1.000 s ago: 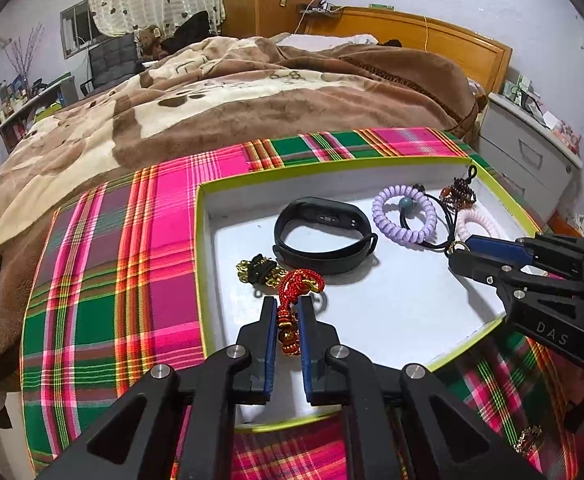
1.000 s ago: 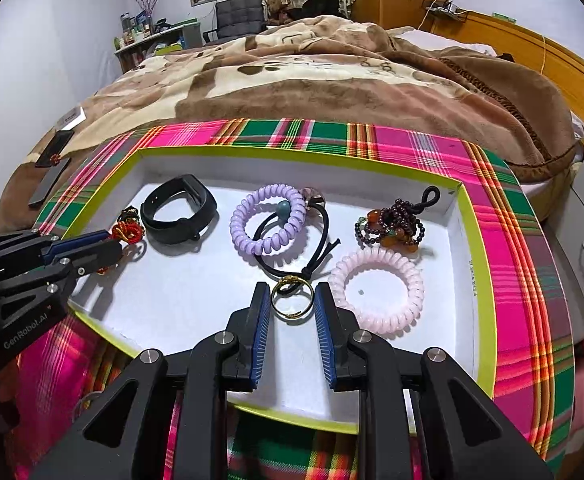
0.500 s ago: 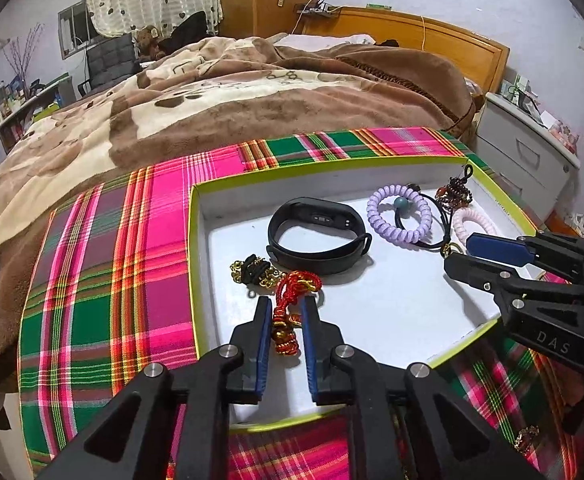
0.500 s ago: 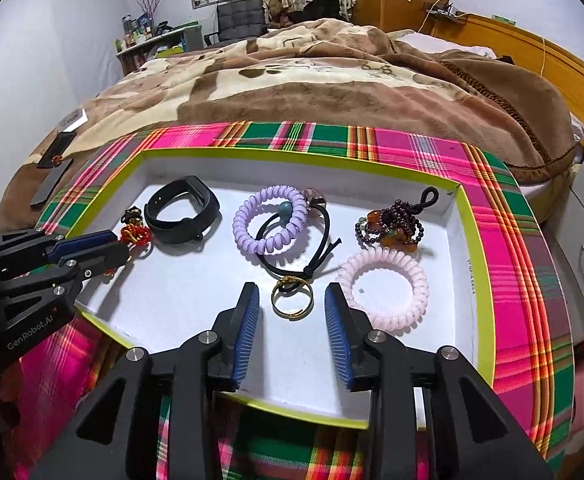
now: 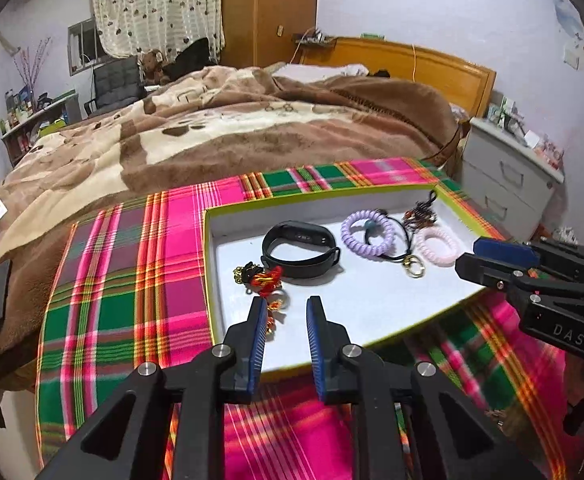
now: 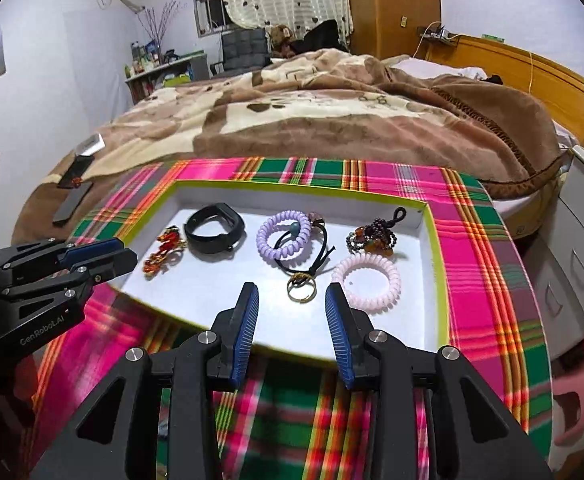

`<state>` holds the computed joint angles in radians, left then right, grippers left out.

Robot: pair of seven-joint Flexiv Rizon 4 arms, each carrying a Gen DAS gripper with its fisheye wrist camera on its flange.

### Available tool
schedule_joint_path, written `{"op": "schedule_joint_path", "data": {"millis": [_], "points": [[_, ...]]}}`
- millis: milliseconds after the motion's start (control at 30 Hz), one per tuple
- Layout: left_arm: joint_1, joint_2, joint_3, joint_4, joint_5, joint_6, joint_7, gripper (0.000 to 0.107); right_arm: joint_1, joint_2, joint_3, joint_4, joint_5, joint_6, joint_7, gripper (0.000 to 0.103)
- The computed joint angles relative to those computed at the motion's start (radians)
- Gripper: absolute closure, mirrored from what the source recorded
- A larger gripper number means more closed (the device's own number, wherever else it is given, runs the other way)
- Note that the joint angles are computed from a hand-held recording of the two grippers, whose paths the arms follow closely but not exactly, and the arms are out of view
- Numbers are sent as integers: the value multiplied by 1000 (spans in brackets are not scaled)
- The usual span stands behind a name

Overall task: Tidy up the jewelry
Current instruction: 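Open the right tool to drop the ring in the box while the left tool releases the tassel, then withdraw both open tools from the box back over the remaining jewelry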

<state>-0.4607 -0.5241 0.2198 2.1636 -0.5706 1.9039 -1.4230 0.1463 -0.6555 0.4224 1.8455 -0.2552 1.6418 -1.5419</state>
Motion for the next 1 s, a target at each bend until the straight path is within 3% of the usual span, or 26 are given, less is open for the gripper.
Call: {"op": "schedule_joint_path", "data": {"millis": [267, 633, 1000], "points": [[-46, 54, -2, 73, -49, 53, 4, 87, -58, 70, 39, 117, -7, 83, 9, 67], [-90, 150, -136, 250, -179, 273, 4, 87, -217, 155, 140, 332, -120, 252, 95, 67], [-168, 188, -289, 352, -414, 457, 65, 87, -230, 238, 70, 504, -245, 403, 202, 65]]}}
